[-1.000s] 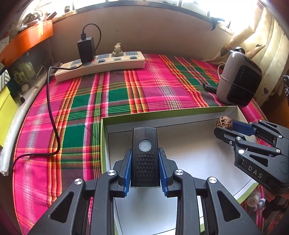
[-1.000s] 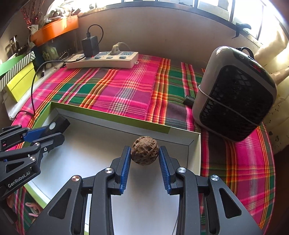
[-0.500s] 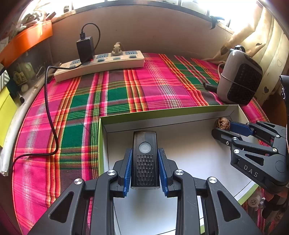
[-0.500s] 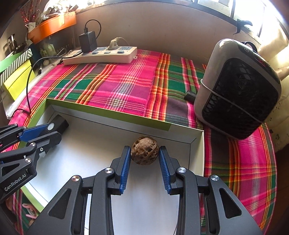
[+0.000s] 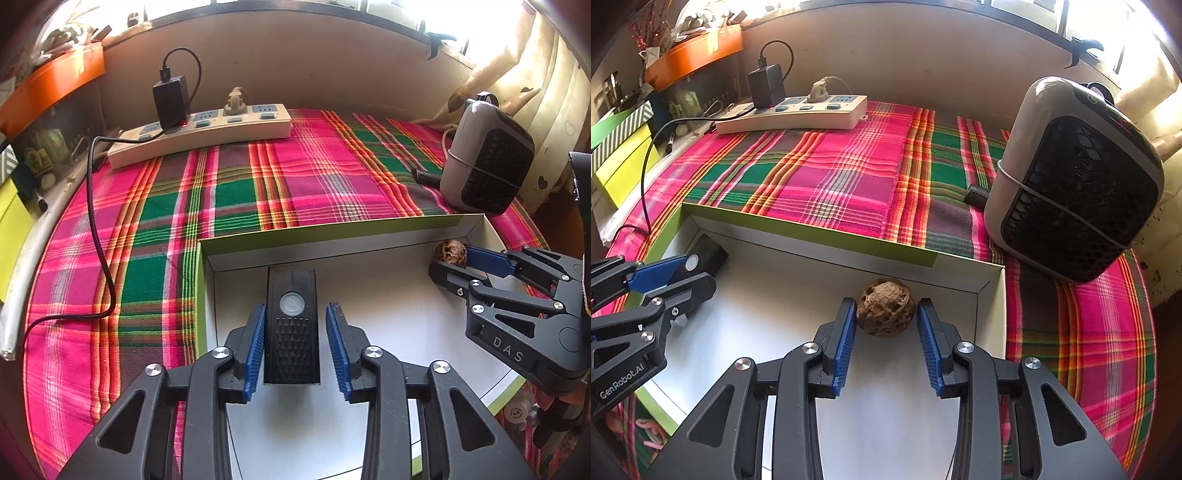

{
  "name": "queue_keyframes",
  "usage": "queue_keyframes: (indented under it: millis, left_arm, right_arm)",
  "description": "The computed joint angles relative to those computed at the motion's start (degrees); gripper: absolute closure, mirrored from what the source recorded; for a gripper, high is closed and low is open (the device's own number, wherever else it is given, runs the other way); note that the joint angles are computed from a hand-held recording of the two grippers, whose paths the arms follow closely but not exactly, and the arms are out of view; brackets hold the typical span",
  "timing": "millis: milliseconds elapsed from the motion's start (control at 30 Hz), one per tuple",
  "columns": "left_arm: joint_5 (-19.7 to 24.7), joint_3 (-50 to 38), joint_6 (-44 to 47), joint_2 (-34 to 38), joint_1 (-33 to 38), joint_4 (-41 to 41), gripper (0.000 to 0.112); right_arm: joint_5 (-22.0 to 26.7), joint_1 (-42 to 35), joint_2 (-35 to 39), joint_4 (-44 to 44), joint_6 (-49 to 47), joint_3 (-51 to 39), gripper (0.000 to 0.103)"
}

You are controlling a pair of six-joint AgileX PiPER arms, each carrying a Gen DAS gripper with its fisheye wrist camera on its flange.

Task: Organize objects
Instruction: 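Open left tool to drop the black device while right tool releases the walnut, then withdraw both tools from the box back toward the remaining objects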

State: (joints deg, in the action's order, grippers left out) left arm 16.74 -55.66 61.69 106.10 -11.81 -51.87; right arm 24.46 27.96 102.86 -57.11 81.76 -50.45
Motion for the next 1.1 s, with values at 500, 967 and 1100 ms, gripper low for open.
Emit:
queue_keyframes:
  millis: [500, 967, 1100]
  left_arm:
    - [0.9, 3.3, 6.1, -4.1, 2.0, -5.6, 0.072]
    - [-1.0, 12.9, 17.0, -13.8, 3.3, -15.5, 0.072]
    - [-1.0, 15.8, 18.9, -16.9, 3.9, -17.2, 0.072]
  right_arm:
    - [0.3, 1.2, -2.7, -3.9, 6.0, 2.7, 0.053]
    - [3.9, 7.0, -9.7, -8.2, 15.0, 8.0, 0.053]
    - [5.1, 9.9, -12.8, -10.0, 19.1, 11.0, 0.053]
